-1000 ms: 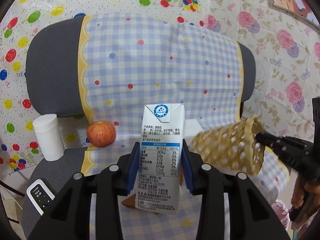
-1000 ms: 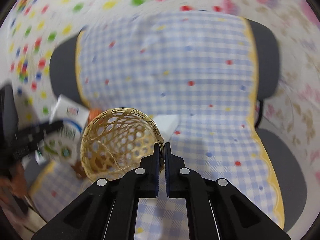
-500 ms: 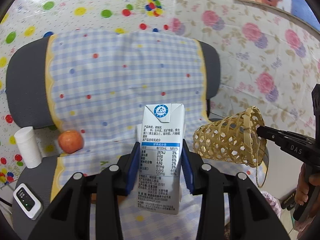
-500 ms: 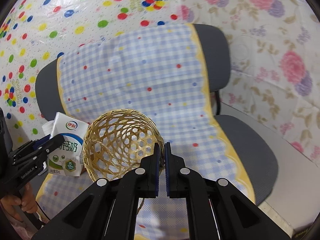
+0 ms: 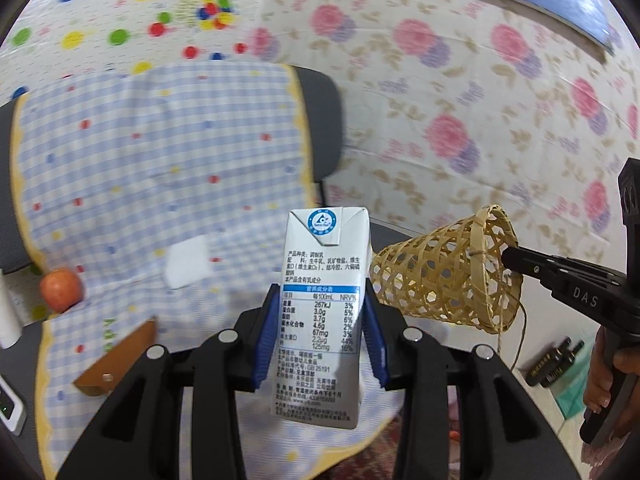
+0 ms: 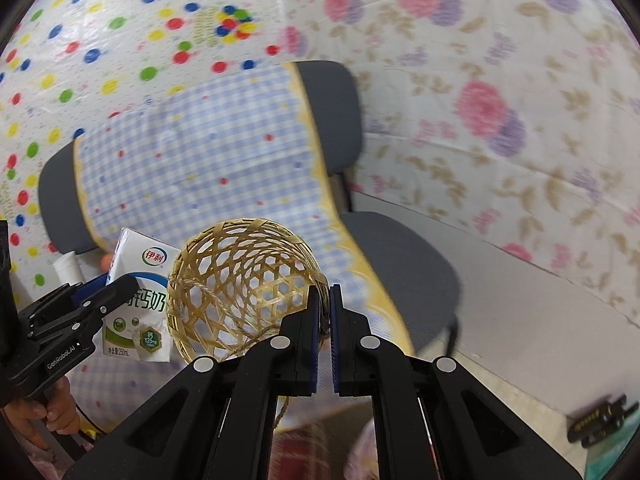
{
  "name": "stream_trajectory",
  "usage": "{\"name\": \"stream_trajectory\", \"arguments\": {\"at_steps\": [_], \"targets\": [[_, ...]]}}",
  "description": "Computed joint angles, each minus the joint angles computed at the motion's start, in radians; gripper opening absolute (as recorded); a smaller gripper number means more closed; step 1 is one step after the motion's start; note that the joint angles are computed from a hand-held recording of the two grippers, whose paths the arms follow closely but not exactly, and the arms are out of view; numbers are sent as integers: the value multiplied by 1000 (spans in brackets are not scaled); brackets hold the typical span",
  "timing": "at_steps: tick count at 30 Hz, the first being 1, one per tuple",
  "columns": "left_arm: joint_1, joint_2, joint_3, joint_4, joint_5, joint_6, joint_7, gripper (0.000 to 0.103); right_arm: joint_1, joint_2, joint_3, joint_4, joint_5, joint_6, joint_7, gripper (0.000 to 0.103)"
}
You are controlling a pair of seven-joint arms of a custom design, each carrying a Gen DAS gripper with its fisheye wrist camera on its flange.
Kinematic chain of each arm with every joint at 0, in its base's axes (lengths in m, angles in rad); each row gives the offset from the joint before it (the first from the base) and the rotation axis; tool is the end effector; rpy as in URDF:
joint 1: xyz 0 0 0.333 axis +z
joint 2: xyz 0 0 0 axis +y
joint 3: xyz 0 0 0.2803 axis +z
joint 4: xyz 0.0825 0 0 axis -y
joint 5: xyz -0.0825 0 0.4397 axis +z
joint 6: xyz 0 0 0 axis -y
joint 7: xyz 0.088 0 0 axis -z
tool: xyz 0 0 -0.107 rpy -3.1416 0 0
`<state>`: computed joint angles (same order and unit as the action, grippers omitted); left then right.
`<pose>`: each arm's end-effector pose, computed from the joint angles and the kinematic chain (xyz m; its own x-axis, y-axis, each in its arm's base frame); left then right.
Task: Collect trash
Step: 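Carry the carton and basket over the pink bin and open both tools, then bring both open tools back toward the chair seat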
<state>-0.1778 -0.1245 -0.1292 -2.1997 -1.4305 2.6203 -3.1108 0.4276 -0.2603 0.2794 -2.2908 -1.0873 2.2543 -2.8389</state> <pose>0.5720 -0.1582 0.4176 -0.7431 -0.6625 0.0946 -0.3882 0.3115 -0.8673 0.4366 0.3434 0.4284 -0.4341 -0.8926 -0.1221 -0.4604 0.3363 -0.8216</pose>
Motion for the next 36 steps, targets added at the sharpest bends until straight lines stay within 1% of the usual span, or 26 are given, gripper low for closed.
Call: {"name": "stream_trajectory", "arguments": {"at_steps": [2, 6, 13, 16, 20, 25, 28, 29, 30, 31, 32, 33, 34, 36], "targets": [[-7, -13, -5, -16, 5, -20, 5, 37, 12, -48, 8, -47, 36, -31, 21, 6], [-32, -35, -12, -47, 10, -56, 31, 37, 38, -118, 44, -110, 122, -147, 50, 6], [-74, -49, -25, -84, 60, -150, 29, 37, 89, -204, 76, -186, 265, -291, 89, 6], [-94, -53, -35, -98, 73, -166, 38, 37, 108, -224, 82, -208, 317, -341, 101, 6], [-121, -55, -47, -109, 88, -185, 45, 38, 130, -262, 84, -246, 364, -378, 126, 6], [-143, -39, -59, -98, 114, -188, 25, 38, 144, -304, 78, -297, 402, -378, 156, 6], [-149, -23, -65, -82, 127, -190, 10, 38, 144, -323, 71, -329, 412, -353, 171, 6], [-150, -15, -66, -75, 131, -190, 2, 38, 142, -330, 66, -341, 414, -338, 173, 9], [-150, -5, -69, -66, 137, -190, -7, 44, 141, -345, 58, -365, 415, -304, 180, 10], [-149, 1, -70, -60, 140, -188, -14, 58, 140, -355, 51, -383, 416, -273, 180, 12], [-146, 9, -70, -53, 139, -191, -21, 63, 138, -364, 42, -403, 421, -238, 176, 23], [-143, 16, -70, -47, 142, -195, -31, 66, 134, -364, 35, -418, 430, -206, 174, 31], [-141, 20, -73, -43, 146, -190, -40, 66, 129, -362, 35, -422, 437, -193, 169, 43], [-137, 22, -76, -41, 148, -169, -46, 66, 120, -356, 37, -427, 448, -170, 163, 44]]}}
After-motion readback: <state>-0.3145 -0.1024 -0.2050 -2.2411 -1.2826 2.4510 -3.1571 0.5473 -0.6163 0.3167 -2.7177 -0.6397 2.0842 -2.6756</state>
